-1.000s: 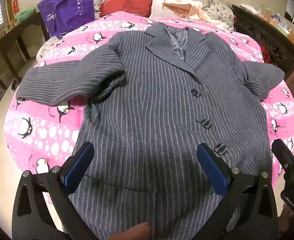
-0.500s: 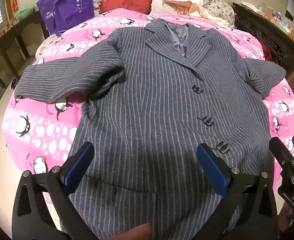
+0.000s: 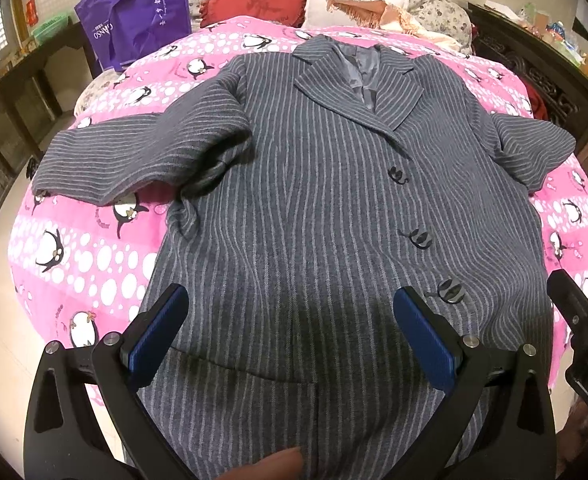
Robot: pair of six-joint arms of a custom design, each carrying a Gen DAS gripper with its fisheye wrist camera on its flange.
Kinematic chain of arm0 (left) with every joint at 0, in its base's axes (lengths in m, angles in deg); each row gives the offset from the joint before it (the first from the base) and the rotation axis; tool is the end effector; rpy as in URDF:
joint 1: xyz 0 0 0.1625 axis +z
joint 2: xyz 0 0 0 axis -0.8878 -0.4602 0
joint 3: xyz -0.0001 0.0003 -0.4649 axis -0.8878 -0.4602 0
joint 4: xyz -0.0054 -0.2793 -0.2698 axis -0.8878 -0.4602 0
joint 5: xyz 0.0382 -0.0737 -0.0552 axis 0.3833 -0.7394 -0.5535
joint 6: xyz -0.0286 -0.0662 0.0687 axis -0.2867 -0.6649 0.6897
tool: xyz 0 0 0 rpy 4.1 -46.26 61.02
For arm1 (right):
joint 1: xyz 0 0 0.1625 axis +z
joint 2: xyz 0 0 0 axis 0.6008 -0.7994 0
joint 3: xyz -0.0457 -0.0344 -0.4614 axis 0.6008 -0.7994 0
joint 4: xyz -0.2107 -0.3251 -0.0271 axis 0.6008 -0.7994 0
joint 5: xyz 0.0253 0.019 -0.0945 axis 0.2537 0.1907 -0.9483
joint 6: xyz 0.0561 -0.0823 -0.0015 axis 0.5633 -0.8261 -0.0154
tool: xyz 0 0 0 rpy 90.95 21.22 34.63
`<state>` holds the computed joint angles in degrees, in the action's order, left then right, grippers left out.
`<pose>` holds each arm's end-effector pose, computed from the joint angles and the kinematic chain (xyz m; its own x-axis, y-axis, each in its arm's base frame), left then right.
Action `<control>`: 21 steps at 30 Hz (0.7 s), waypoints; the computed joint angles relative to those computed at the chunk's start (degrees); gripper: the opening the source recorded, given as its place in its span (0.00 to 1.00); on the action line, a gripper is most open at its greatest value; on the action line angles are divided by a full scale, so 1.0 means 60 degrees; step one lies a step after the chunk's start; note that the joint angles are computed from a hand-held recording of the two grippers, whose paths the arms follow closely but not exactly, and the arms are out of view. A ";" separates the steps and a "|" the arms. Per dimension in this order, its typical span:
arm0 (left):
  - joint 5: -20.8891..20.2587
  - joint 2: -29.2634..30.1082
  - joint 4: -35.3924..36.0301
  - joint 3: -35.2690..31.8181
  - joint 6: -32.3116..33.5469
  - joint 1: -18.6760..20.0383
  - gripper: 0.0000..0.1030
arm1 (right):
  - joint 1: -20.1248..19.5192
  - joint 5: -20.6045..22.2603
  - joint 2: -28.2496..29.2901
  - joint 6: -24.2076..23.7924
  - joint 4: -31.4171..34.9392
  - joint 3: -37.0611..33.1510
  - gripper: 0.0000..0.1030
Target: Fold large clothes
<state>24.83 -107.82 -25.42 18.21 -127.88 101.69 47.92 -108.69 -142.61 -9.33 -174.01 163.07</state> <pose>-0.4590 -0.6546 -0.0380 -0.6532 -0.4375 -0.6180 0.1134 0.7505 -0.6511 0.0424 -0.7109 0.4141 -0.6644 -0.3481 0.6613 -0.6685 0.6724 -0.3177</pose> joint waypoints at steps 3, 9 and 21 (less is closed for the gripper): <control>-0.0011 0.0000 0.0017 -0.0008 -0.0006 -0.0002 1.00 | 0.0016 -0.0024 0.0000 0.0014 0.0040 -0.0005 1.00; -0.0051 0.0025 0.0085 -0.0038 -0.0045 -0.0007 1.00 | 0.0028 -0.0080 -0.0004 0.0065 0.0099 -0.0007 1.00; -0.0105 0.0022 0.0247 -0.0056 -0.0214 -0.0008 1.00 | -0.0008 0.0022 -0.0034 0.0127 0.0070 0.0087 1.00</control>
